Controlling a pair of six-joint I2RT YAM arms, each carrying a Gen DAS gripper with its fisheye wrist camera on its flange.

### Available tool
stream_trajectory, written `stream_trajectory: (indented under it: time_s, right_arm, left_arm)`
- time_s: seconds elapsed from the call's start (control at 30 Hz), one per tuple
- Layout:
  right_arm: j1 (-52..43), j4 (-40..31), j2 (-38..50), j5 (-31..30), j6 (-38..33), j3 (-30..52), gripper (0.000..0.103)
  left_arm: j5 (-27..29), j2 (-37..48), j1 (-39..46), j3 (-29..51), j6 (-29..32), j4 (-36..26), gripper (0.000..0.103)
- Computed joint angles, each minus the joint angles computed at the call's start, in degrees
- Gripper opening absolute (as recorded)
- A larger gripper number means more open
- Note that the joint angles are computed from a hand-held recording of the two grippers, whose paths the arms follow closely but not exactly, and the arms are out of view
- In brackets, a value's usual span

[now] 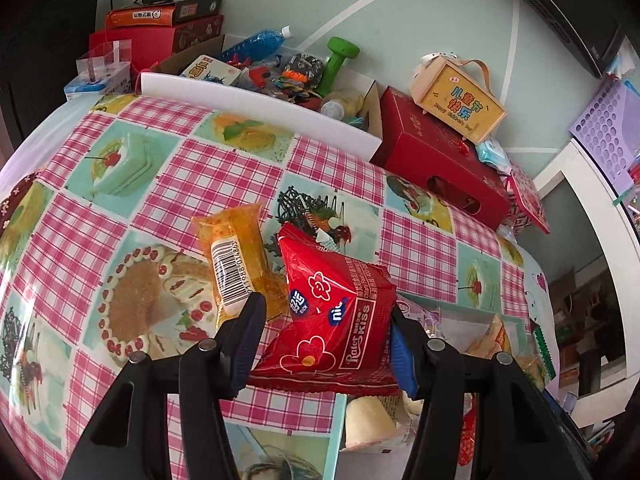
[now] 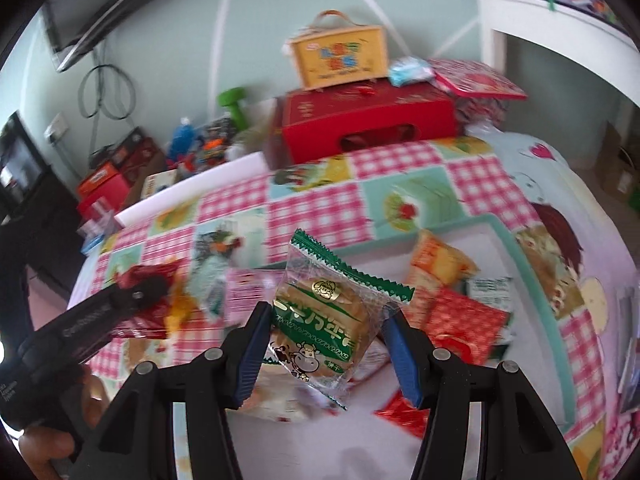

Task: Organize snacks
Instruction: 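Carry the red candy packet with left tool while right tool carries the green cookie to the tray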

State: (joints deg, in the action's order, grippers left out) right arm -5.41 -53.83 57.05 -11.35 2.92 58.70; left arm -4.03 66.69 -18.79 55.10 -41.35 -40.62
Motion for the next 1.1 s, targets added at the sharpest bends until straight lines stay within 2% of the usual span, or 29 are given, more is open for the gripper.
stream_trajectory:
  time_s: [0.27, 0.77, 0.93, 1.1]
  right_arm:
    - [-7.59, 1.04, 2.33, -1.28, -2.94, -1.56, 0.059]
    - [-9.34, 1.56, 3.6, -2.0, -4.44, -3.48, 0.059]
    - [-10.35, 1.7, 4.22, -1.41, -4.71, -3.55, 0.059]
    - [-11.76, 1.86, 5.14, -1.74, -5.08, -3.68, 0.06]
  left_arm:
    - [0.8, 4.45, -3.38, -0.91, 0.78, 4.18, 0.058]
    - [1.12, 6.56, -11.67, -1.25, -0.32, 7.84, 0.058]
    - [4.96, 8.13, -12.58, -1.81, -0.67, 10.08, 0.059]
    - [5.56, 10.13, -13.97, -1.34, -0.77, 10.48, 0.058]
